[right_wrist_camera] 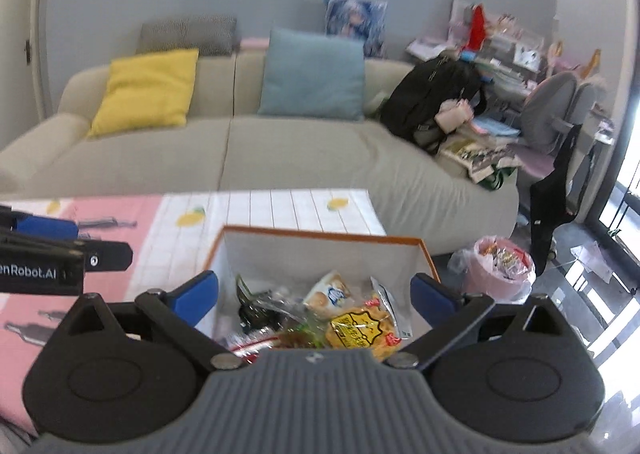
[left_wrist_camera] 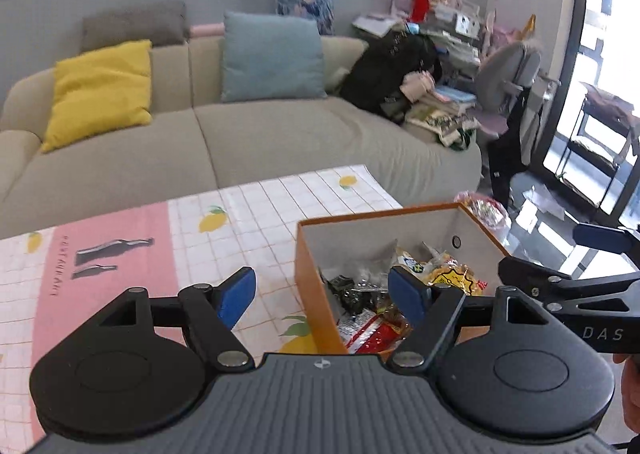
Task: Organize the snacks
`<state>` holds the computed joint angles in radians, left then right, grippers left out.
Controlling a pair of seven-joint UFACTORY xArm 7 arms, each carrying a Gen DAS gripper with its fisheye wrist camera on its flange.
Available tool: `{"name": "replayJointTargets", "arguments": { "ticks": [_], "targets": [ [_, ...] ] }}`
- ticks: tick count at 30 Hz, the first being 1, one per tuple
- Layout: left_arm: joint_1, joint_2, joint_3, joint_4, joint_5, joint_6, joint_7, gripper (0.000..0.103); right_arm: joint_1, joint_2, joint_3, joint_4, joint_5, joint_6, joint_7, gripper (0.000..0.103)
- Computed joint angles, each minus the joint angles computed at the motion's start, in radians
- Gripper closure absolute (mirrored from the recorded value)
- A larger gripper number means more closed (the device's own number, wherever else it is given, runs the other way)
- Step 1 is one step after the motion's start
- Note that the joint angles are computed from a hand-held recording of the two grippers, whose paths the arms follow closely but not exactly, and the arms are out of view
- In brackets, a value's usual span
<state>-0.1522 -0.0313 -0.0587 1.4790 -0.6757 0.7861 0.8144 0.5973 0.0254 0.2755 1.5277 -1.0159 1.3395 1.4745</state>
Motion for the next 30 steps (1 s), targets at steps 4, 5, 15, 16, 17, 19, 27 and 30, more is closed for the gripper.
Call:
{"name": "replayJointTargets", "arguments": {
  "ticks": [4, 5, 15, 16, 17, 19, 27, 30],
  "targets": [
    [0.005, -0.068, 0.018, -0.085, -0.031, -0.062, 0.018, 0.015, 0.061, 0.034, 0.034, 0.029, -0.086, 0.096, 0.063, 0.003],
    [0.004, -0.084, 0.022, -0.105, -0.025, -0.081, 0.017, 0.015, 0.075, 0.043, 0.034, 0.037, -0.095, 0.111, 0.07, 0.003],
    [-0.027, -0.188, 0.073, -0.266, 0.009, -0.166, 0.027, 0.015, 0.179, 0.101, 0.016, 0.063, -0.095, 0.14, 0.11, 0.003],
    [-0.029, -0.192, 0.077, -0.278, 0.013, -0.17, 0.028, 0.015, 0.184, 0.105, 0.012, 0.062, -0.089, 0.136, 0.114, 0.003],
    [-0.028, -0.195, 0.08, -0.291, 0.021, -0.176, 0.023, 0.015, 0.187, 0.108, 0.008, 0.064, -0.083, 0.131, 0.115, 0.003],
    [-0.027, -0.195, 0.083, -0.309, 0.038, -0.178, 0.007, 0.015, 0.192, 0.114, 0.002, 0.06, -0.071, 0.118, 0.116, 0.003],
    [-0.014, -0.178, 0.078, -0.339, 0.116, -0.164, -0.058, 0.015, 0.19, 0.134, -0.022, 0.05, -0.008, 0.093, 0.131, 0.003],
    [-0.012, -0.175, 0.08, -0.346, 0.133, -0.158, -0.06, 0.015, 0.192, 0.146, -0.026, 0.05, 0.015, 0.092, 0.14, 0.003]
  ]
}}
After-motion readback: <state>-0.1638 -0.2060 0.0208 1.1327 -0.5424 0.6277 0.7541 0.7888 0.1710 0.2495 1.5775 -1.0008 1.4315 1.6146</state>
